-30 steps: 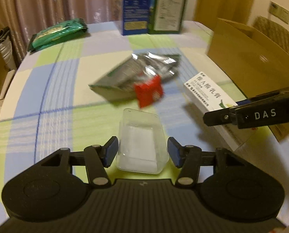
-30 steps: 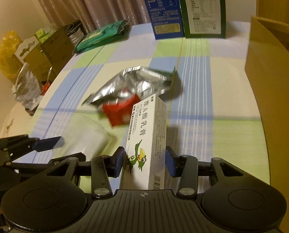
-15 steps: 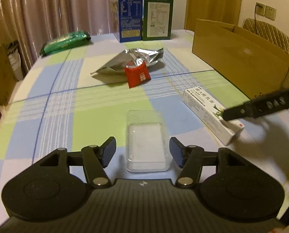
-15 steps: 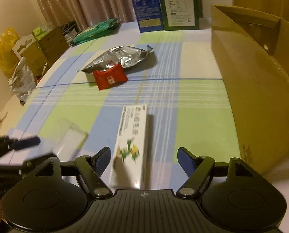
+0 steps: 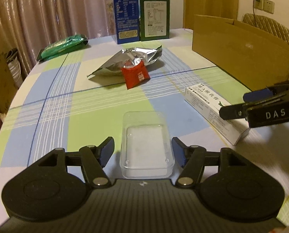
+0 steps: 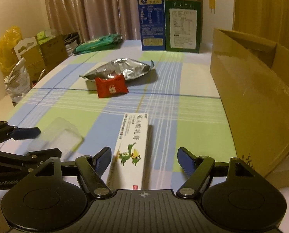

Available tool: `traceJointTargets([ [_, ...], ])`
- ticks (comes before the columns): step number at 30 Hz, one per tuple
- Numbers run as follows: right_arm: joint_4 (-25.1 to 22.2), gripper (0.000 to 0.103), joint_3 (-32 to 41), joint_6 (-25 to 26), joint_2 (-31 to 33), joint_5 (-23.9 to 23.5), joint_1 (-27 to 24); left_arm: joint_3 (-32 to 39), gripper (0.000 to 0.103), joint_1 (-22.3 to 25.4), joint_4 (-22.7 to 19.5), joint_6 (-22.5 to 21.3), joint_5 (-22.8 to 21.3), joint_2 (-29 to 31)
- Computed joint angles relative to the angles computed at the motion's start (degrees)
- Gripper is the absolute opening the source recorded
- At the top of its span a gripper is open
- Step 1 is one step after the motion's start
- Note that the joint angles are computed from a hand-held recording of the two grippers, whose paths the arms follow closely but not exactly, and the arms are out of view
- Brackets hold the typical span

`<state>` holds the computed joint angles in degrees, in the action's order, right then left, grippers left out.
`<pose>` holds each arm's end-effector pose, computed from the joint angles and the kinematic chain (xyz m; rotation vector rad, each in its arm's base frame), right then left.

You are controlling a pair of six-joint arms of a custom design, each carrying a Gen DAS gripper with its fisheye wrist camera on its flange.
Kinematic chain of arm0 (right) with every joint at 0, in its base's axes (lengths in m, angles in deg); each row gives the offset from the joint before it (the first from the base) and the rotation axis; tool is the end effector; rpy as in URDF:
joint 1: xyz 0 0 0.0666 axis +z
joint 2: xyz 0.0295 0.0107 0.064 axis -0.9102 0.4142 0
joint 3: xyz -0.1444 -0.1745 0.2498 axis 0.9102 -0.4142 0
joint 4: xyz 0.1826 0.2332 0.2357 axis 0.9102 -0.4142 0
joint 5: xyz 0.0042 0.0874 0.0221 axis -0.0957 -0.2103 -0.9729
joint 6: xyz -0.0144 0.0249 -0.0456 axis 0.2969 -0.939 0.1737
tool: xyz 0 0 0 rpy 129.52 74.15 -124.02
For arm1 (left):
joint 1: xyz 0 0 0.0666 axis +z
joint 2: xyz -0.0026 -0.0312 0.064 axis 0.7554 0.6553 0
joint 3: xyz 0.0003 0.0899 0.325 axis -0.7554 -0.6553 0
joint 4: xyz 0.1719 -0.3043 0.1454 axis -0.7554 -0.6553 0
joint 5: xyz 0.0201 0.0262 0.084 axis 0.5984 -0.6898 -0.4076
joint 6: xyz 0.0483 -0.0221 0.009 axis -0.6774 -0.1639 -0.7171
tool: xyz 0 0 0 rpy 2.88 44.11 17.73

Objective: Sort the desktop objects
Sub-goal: 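Grasp the clear tray with the left tool while the right tool grasps the white ointment box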

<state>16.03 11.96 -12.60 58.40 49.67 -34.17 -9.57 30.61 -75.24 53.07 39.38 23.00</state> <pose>0.4880 0.2907 0.3258 -0.2382 2.3250 0.2432 0.5070 -0.1704 0.3211 0.4609 2.2595 -0.1512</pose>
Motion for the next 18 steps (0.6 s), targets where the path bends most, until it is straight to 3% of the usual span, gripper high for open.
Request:
traceJointTargets([
  [7,-0.83,0.073,0.54,-0.67,1.17,-1.63,0.22,0.46,0.060,-0.38,0.11,0.98,-0.15,1.20],
  [13,0.88,0.072,0.09,2.10,1.92,-0.73,1.35,0.58,0.060,-0.55,-0.22,1.99,-0.11,1.52],
  [18,2.69,0.050,0.03,4.02,2.72,1.82,2.23,1.04,0.060,-0.20,-0.63,3.72,-0.05,1.95],
])
